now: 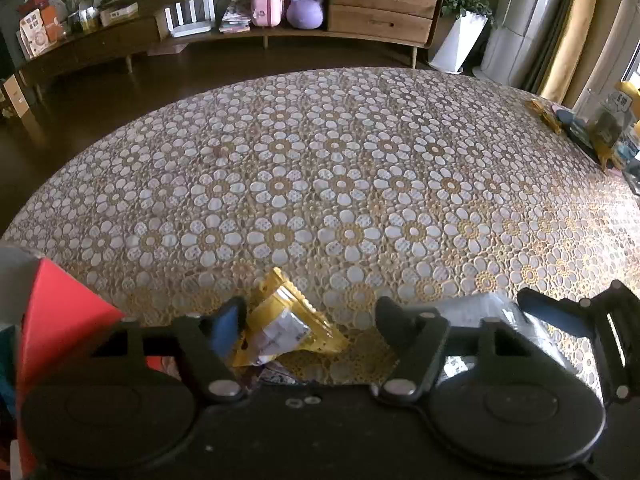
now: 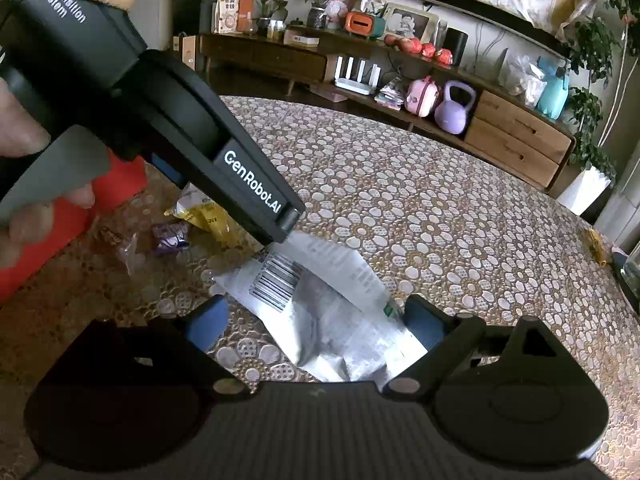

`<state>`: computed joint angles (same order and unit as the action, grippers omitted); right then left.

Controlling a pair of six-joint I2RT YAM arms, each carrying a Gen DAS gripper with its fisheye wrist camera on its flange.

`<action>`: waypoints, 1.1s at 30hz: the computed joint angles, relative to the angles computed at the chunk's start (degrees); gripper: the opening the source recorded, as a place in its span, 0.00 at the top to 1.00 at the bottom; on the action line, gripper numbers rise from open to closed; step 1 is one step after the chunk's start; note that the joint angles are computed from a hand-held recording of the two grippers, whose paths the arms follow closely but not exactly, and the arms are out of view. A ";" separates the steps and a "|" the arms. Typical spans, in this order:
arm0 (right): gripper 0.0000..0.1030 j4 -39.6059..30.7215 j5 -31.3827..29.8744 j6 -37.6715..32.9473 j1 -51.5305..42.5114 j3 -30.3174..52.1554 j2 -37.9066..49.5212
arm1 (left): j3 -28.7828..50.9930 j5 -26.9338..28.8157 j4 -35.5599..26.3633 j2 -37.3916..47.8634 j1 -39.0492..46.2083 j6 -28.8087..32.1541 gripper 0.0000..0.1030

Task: Organize snacks
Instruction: 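Grasp the yellow chip bag with the left tool while the right tool grasps the white paper bag, then carry the yellow bag and white bag over the shoebox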

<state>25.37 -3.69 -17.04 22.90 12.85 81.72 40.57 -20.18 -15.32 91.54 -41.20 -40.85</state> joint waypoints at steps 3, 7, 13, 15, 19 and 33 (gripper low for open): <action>0.08 0.42 0.72 0.31 0.45 -0.24 -0.09 | -0.50 0.94 0.69 0.00 0.73 0.33 0.46; 0.18 0.86 2.60 0.86 1.38 -0.84 -0.53 | -0.68 1.39 1.31 0.31 1.20 0.88 0.58; 0.35 -1.09 3.96 1.49 1.19 -1.29 -3.11 | -0.71 1.42 1.50 -0.18 0.52 0.87 0.65; 0.38 -2.30 4.05 2.31 1.04 -1.79 -4.77 | -0.43 1.01 0.83 -0.42 -0.28 0.29 0.65; 0.47 -7.14 2.76 4.78 -0.24 -1.86 -9.62 | -0.77 0.59 0.21 -1.89 -1.36 -0.65 0.66; 0.50 -35.37 -4.13 12.76 -7.95 -2.43 -39.10 | -3.31 -0.13 -7.08 -14.81 -8.35 -5.76 0.67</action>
<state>-10.00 -7.82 -4.28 14.95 10.41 42.62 37.26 -20.31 -22.41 76.73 -49.55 -46.61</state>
